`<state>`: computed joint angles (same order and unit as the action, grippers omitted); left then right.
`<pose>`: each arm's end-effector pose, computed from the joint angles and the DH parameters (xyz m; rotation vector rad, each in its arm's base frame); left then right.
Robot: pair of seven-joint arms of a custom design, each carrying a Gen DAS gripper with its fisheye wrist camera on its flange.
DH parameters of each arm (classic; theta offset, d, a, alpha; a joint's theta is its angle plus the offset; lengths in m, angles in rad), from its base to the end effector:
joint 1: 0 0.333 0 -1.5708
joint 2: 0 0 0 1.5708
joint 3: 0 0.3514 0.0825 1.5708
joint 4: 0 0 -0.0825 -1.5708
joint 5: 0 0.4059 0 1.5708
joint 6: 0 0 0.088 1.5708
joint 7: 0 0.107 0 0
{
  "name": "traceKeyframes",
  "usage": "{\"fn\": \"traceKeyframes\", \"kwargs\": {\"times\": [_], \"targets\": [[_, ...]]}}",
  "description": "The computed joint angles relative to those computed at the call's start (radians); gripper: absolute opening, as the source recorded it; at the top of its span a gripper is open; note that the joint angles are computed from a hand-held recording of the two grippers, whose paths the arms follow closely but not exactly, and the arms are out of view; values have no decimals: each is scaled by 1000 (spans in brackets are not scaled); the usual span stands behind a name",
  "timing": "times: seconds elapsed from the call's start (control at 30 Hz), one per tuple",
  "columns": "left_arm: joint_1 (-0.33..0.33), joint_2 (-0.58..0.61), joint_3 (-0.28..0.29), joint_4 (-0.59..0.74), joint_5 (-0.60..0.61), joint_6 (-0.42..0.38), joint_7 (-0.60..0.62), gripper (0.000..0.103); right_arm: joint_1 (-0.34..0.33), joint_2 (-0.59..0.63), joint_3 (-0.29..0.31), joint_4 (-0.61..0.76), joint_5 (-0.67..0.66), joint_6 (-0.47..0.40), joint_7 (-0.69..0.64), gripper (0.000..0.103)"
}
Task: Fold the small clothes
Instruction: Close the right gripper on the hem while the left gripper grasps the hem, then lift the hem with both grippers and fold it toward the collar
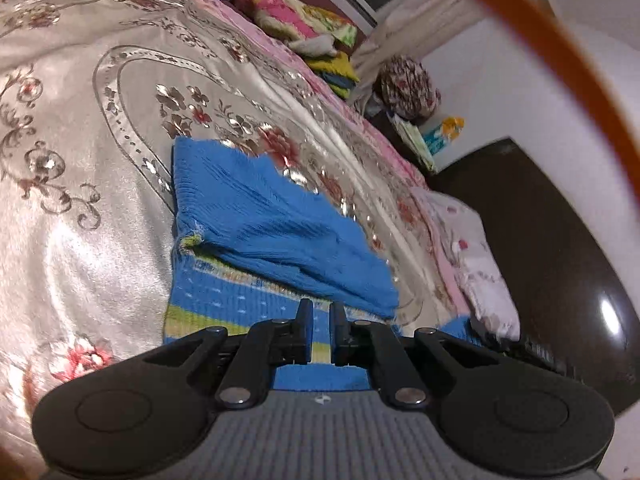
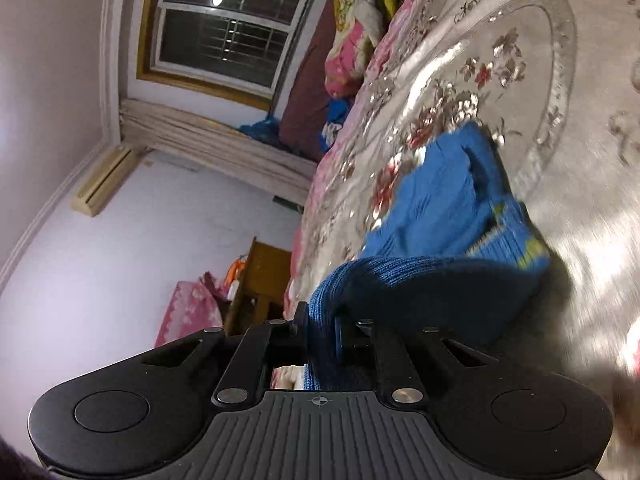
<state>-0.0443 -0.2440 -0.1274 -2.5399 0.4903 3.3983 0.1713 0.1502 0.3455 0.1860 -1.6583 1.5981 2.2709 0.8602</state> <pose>0.4639 -0.1376 0.5042 -2.3080 1.1222 -1.5026 0.6799 0.2457 0.4890 -1.2831 1.2918 0.6624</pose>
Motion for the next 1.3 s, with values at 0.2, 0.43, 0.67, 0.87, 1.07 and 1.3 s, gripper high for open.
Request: {"fn": "traceKeyframes", "kwargs": {"times": [0.2, 0.43, 0.67, 0.87, 1.07, 1.3], "targets": [[-364, -106, 281, -50, 29, -245, 94, 14, 6, 27, 9, 35, -41, 21, 32, 12], [-462, -189, 260, -160, -146, -331, 123, 15, -3, -11, -4, -33, -26, 29, 28, 12], [-388, -120, 158, -152, -218, -268, 138, 20, 2, -40, -16, -72, -16, 12, 12, 12], [-300, -135, 65, -161, -204, -256, 117, 25, 1, -50, -28, -89, -14, -4, 12, 12], [-206, -121, -28, -157, -143, -202, 64, 49, 3, -47, -32, -95, -26, -12, 19, 12], [-71, -173, -185, -106, 3, -389, -53, 55, 2, -49, -34, -100, -30, -12, 22, 12]]}}
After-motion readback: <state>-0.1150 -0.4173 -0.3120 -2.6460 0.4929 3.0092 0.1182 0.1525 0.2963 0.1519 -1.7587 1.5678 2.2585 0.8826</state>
